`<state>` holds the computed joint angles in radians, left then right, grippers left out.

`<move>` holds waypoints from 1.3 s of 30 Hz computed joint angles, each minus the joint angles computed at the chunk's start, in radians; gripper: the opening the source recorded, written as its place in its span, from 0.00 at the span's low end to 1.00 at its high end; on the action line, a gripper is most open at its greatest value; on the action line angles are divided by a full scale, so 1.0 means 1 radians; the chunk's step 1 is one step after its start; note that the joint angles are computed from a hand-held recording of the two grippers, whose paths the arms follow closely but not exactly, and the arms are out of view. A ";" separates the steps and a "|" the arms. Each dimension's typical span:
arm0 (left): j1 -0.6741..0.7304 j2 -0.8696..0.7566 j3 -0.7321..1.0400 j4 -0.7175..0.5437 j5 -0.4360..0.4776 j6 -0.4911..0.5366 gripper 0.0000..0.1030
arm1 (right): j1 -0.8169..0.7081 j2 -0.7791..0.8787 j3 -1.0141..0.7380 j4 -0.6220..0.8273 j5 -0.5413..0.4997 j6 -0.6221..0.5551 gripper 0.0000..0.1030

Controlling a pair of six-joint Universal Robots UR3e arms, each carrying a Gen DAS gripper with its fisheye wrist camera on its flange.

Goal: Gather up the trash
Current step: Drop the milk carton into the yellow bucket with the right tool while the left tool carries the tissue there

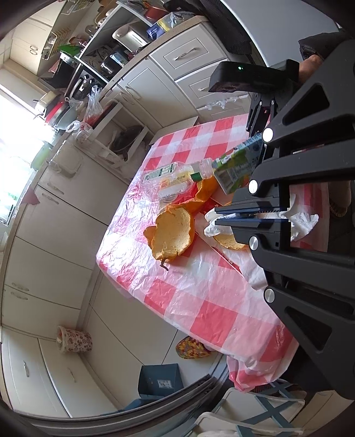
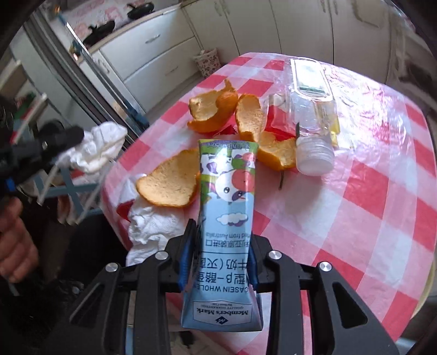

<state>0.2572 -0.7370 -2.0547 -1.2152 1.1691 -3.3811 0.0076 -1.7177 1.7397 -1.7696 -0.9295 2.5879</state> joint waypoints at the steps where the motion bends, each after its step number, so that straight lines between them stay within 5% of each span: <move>1: 0.020 0.017 0.007 -0.025 -0.013 0.013 0.03 | -0.023 -0.009 -0.003 0.033 0.024 -0.017 0.32; 9: 0.105 0.091 0.047 -0.146 -0.076 0.066 0.03 | -0.186 -0.090 -0.031 0.218 0.186 -0.122 0.32; 19: -0.277 -0.204 0.140 0.183 0.124 -0.165 0.03 | -0.550 -0.192 -0.076 0.433 0.266 -0.250 0.32; 29: -0.671 -0.765 0.495 0.441 0.242 -0.289 0.03 | -0.861 -0.036 -0.042 0.119 0.011 -0.092 0.32; 39: -0.837 -1.352 1.095 0.398 0.217 -0.317 0.03 | -0.830 0.359 -0.113 -0.117 -0.215 0.083 0.32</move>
<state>-0.5795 -2.0890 -0.9594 -0.8177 1.3857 -3.6976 -0.8222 -1.3592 1.6270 -1.8862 -1.1447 2.6711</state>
